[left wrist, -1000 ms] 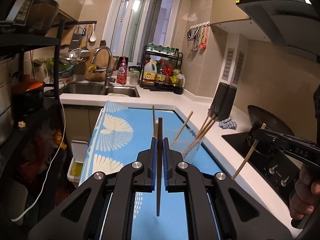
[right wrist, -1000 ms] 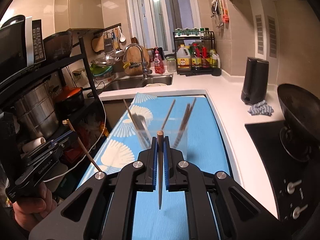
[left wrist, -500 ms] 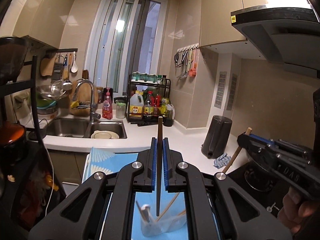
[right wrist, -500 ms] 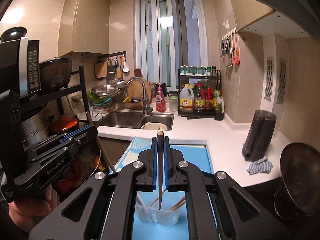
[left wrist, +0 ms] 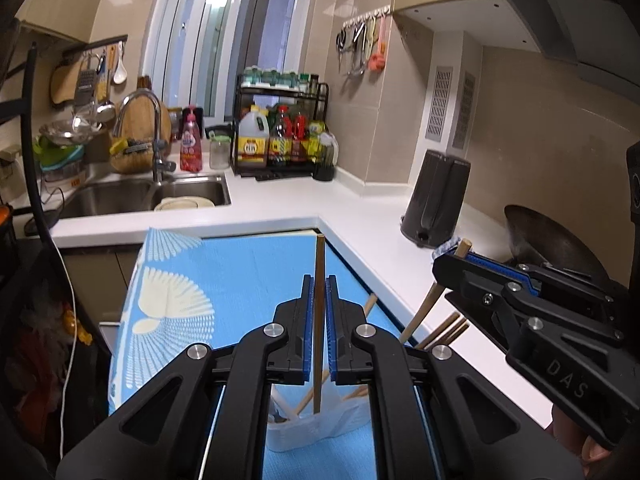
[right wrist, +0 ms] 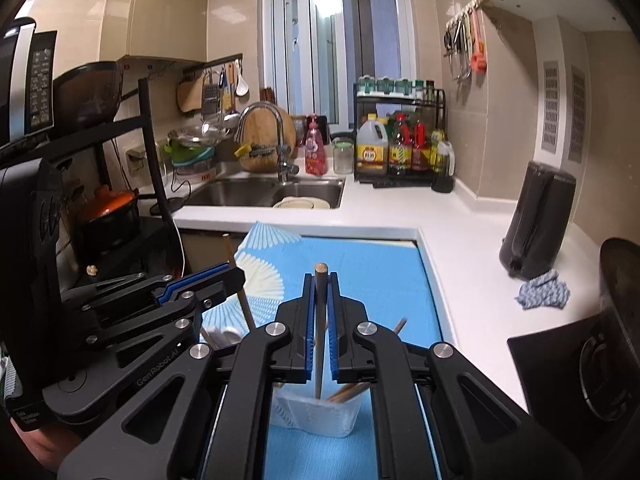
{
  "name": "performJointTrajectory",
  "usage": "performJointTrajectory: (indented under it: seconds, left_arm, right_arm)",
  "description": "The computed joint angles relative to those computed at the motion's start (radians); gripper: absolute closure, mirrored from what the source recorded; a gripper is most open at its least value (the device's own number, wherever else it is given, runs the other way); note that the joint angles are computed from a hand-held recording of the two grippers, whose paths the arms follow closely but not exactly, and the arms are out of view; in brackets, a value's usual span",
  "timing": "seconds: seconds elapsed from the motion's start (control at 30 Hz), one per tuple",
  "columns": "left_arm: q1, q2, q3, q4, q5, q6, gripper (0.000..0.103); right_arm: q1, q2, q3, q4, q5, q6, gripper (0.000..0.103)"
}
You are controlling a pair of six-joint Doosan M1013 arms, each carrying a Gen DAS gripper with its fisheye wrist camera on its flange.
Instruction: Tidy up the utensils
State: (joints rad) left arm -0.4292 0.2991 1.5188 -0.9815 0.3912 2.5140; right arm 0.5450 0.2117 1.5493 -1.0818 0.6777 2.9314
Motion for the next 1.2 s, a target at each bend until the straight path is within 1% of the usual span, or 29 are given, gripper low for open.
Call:
performJointTrajectory:
  seconds: [0.17,0.23,0.33,0.4,0.43,0.47,0.5,0.53,0.57,0.6,0.67,0.7,0.73,0.77,0.8,0.83,0.87,0.9,0.97,1.0,1.03,1.1,1.13,1.2]
  left_arm:
    - [0.006,0.010,0.006,0.037,0.033,-0.043,0.097]
    - [0.007,0.011,0.009,0.039,0.037,-0.049,0.097]
    - [0.013,0.008,0.011,0.044,0.063,-0.057,0.097]
    - [0.018,-0.001,0.017,0.036,0.070,-0.050,0.094]
    - [0.019,-0.005,0.018,0.033,0.071,-0.048,0.087]
    - [0.023,-0.015,0.024,0.014,0.071,-0.035,0.077]
    - [0.026,-0.023,0.030,-0.004,0.068,-0.023,0.072]
    - [0.028,-0.032,0.037,-0.029,0.065,-0.003,0.065]
    - [0.033,-0.045,0.050,-0.066,0.060,0.029,0.063]
    - [0.037,-0.059,0.065,-0.099,0.055,0.061,0.061]
    - [0.042,-0.085,0.097,-0.161,0.041,0.119,0.051]
    - [0.044,-0.097,0.113,-0.190,0.035,0.146,0.048]
    - [0.047,-0.112,0.135,-0.230,0.030,0.185,0.042]
    - [0.048,-0.122,0.151,-0.252,0.025,0.208,0.038]
    - [0.049,-0.134,0.170,-0.275,0.016,0.230,0.035]
    - [0.050,-0.143,0.185,-0.293,0.007,0.246,0.030]
    - [0.051,-0.153,0.205,-0.319,-0.004,0.269,0.025]
    - [0.050,-0.162,0.225,-0.347,-0.018,0.299,0.023]
    - [0.045,-0.175,0.260,-0.382,-0.055,0.347,0.014]
    - [0.042,-0.181,0.278,-0.402,-0.070,0.376,0.013]
    - [0.039,-0.185,0.296,-0.410,-0.087,0.393,0.010]
    - [0.029,-0.188,0.323,-0.383,-0.119,0.388,0.007]
    - [0.025,-0.188,0.333,-0.345,-0.132,0.356,0.008]
    - [0.014,-0.186,0.349,-0.204,-0.160,0.217,0.008]
  right_arm:
    - [-0.004,0.012,0.007,0.049,-0.016,-0.033,0.097]
    - [0.001,0.016,0.007,0.048,-0.013,-0.039,0.097]
    - [0.006,0.016,0.011,0.051,-0.006,-0.036,0.097]
    - [0.011,0.015,0.010,0.063,0.004,-0.041,0.096]
    - [0.014,0.014,0.009,0.070,0.010,-0.046,0.094]
    - [0.017,0.013,0.007,0.077,0.018,-0.054,0.088]
    - [0.022,0.009,0.007,0.076,0.025,-0.054,0.084]
    - [0.027,0.003,0.011,0.062,0.027,-0.045,0.074]
    - [0.035,-0.004,0.017,0.036,0.033,-0.028,0.067]
    - [0.044,-0.011,0.023,0.014,0.042,-0.014,0.066]
    - [0.062,-0.024,0.037,-0.017,0.064,0.015,0.062]
    - [0.072,-0.031,0.045,-0.032,0.074,0.032,0.061]
    - [0.081,-0.038,0.055,-0.052,0.084,0.052,0.057]
    - [0.094,-0.046,0.069,-0.079,0.101,0.079,0.052]
    - [0.105,-0.052,0.080,-0.102,0.118,0.106,0.050]
    - [0.119,-0.060,0.096,-0.131,0.141,0.145,0.047]
    - [0.128,-0.066,0.109,-0.152,0.155,0.175,0.040]
    - [0.139,-0.073,0.125,-0.174,0.173,0.210,0.036]
    - [0.158,-0.081,0.152,-0.202,0.215,0.264,0.021]
    - [0.167,-0.084,0.167,-0.209,0.237,0.291,0.017]
    - [0.174,-0.087,0.181,-0.208,0.252,0.316,0.014]
    - [0.186,-0.088,0.205,-0.204,0.270,0.339,0.010]
    - [0.193,-0.084,0.212,-0.198,0.289,0.338,0.008]
    - [0.200,-0.081,0.229,-0.176,0.303,0.335,0.006]
